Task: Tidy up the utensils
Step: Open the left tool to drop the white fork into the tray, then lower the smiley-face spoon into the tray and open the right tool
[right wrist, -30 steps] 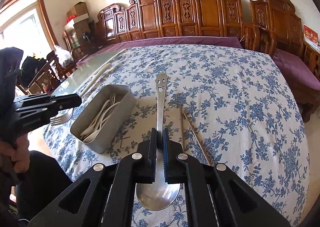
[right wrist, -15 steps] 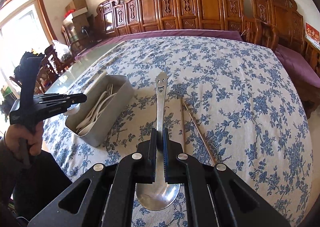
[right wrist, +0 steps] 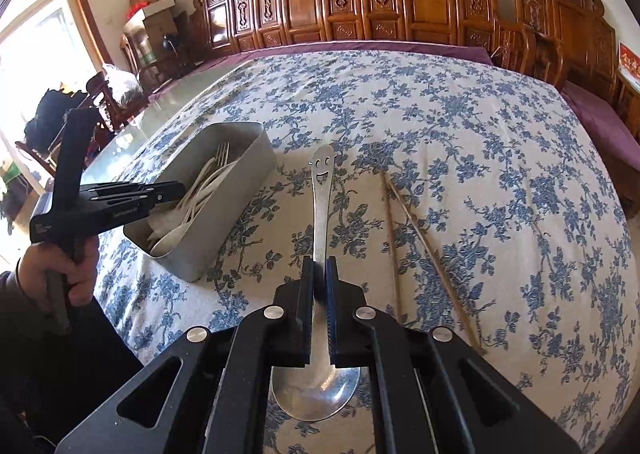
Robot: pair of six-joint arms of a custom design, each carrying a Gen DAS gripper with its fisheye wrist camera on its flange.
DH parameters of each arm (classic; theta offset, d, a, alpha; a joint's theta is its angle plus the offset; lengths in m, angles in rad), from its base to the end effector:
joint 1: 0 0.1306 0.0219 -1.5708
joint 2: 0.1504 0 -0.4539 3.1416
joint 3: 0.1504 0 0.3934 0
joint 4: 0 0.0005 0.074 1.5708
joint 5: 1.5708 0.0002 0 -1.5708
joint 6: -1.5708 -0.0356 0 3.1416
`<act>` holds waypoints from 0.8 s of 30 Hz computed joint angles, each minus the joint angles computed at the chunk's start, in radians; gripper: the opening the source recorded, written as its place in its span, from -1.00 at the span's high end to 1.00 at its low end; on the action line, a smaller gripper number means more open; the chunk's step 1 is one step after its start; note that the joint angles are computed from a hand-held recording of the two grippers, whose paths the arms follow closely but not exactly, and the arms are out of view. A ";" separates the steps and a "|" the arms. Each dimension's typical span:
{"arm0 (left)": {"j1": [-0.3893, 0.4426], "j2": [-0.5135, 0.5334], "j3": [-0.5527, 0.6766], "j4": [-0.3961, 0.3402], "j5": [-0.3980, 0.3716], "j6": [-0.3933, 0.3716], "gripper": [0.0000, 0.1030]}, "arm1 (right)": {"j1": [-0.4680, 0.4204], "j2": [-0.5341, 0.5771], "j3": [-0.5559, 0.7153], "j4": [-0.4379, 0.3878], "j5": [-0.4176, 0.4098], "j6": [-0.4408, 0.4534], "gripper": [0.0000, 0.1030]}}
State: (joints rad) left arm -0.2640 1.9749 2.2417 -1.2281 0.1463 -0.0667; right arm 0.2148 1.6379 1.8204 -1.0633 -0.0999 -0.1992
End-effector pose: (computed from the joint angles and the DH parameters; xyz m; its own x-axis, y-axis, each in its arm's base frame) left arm 0.6769 -0.1889 0.5305 -0.7672 0.2757 -0.5791 0.3907 0.9169 -0.0811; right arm 0.5623 0.1258 0.5607 -0.7929 0.0286 -0.6087 -0.1196 0.9722 0.2013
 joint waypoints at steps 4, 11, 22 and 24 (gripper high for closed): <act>0.014 -0.014 -0.013 0.012 0.019 0.000 0.77 | 0.017 0.024 0.039 -0.018 0.011 -0.011 0.86; 0.030 -0.046 -0.041 0.042 0.012 -0.032 0.77 | 0.056 0.075 0.123 -0.050 0.020 -0.020 0.86; 0.070 -0.056 -0.024 0.033 0.036 -0.027 0.64 | 0.114 0.214 0.324 -0.120 0.001 -0.042 0.86; 0.076 -0.053 -0.018 0.030 0.027 -0.028 0.64 | 0.119 0.236 0.352 -0.129 -0.012 -0.056 0.86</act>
